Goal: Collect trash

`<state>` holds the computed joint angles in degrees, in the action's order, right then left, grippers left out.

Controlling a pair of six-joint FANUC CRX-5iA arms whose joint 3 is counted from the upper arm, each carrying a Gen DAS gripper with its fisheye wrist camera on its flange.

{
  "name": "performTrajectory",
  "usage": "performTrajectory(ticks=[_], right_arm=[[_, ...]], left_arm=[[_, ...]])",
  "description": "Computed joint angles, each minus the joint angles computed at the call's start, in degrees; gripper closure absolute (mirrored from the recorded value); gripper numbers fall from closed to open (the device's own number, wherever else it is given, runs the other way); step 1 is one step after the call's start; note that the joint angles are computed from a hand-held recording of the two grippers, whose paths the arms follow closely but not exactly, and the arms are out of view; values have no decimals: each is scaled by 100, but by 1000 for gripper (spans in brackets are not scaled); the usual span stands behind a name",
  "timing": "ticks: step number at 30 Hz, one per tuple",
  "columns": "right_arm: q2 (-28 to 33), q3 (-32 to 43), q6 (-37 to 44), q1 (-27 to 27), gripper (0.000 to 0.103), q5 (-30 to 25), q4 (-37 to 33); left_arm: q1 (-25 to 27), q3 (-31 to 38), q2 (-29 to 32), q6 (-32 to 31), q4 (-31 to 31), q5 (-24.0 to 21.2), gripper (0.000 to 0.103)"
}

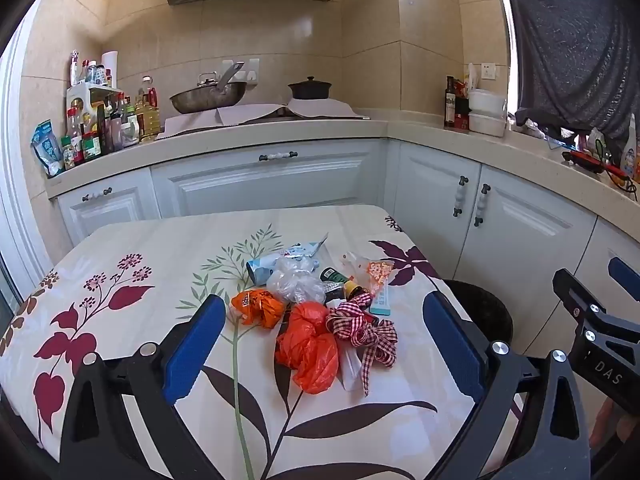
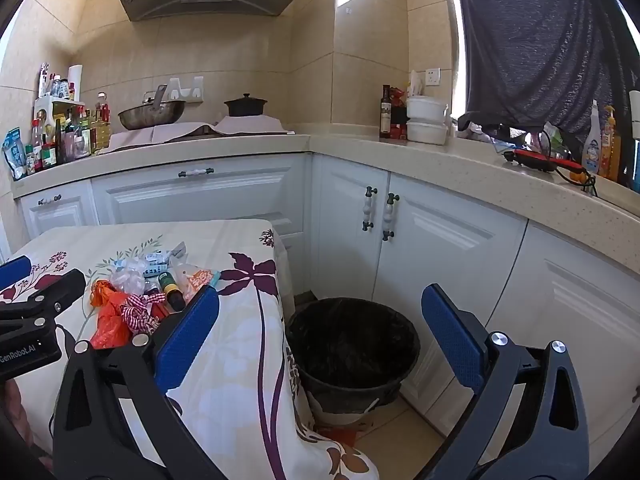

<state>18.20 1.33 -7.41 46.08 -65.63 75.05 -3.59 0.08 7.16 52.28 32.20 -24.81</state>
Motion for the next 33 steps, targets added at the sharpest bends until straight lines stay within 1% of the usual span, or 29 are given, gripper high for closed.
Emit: performTrajectory(ticks=[6, 9, 11, 14, 15, 21, 27, 33], right_arm=[[9, -13, -20, -8, 4, 46, 27], [-1, -19, -2, 3, 4, 41, 24], [-27, -161, -138, -19, 4, 84, 97], [-24, -110, -54, -20, 4, 89, 26], [-16, -60, -7, -11, 4, 70, -8], [65, 30, 22, 0, 4, 66, -44], [93, 36, 12, -3, 4, 99, -68], [143, 36, -31, 4, 4, 115, -32]], left_arm=[[-48, -10, 9, 43, -67, 53, 7], [-22, -110, -13, -89, 125, 95, 7], [-6, -116, -5, -119, 207, 72, 7], [-22, -65, -4, -68, 167, 88, 7], [-2, -155, -29, -254, 336, 161, 7], [6, -162, -15, -336, 417, 135, 7], [13, -81, 5, -164, 271, 60, 7], [6, -169, -11, -306, 403, 129, 7]])
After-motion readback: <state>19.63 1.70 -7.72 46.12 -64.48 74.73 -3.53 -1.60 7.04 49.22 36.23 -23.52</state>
